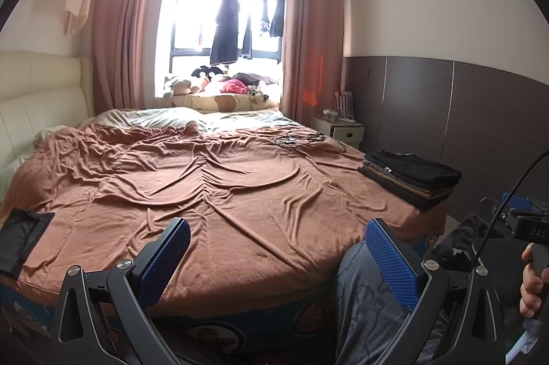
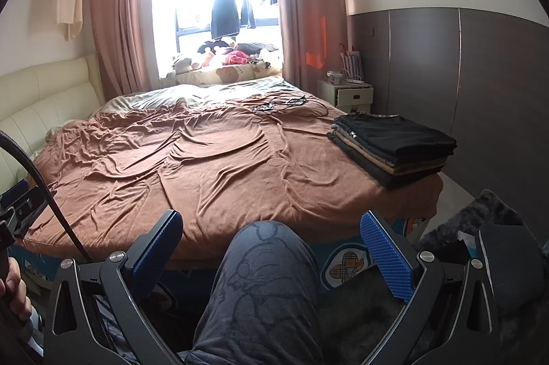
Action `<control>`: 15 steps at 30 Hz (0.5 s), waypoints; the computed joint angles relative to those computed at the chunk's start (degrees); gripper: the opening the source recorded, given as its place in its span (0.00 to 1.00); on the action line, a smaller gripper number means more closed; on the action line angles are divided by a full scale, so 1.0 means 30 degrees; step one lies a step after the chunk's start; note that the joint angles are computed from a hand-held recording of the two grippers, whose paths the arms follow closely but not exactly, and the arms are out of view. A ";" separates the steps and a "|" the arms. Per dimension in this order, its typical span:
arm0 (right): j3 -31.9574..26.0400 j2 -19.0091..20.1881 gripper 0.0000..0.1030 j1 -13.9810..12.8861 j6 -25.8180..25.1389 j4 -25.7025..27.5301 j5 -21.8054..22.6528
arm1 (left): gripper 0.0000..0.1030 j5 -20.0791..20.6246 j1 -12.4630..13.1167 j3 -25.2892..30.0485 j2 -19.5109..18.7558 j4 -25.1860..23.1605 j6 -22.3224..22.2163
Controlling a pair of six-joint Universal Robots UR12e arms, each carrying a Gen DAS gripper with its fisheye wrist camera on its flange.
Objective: Fold small clothes
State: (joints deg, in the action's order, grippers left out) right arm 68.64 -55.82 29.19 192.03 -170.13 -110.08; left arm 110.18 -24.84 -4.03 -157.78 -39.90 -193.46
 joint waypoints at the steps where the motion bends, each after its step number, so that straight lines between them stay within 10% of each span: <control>1: -0.0019 0.0009 1.00 -0.0010 0.0015 0.0026 0.0007 | 1.00 -0.0007 0.0000 -0.0006 0.0006 -0.0009 -0.0005; 15: 0.0160 -0.0106 1.00 -0.0083 -0.0104 -0.0110 0.0093 | 1.00 -0.0022 -0.0020 0.0778 -0.0416 -0.0370 0.0019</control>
State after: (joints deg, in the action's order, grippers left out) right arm 69.12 -56.13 28.94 191.72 -170.46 -109.80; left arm 110.11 -24.91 -1.70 -159.03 -41.01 -193.41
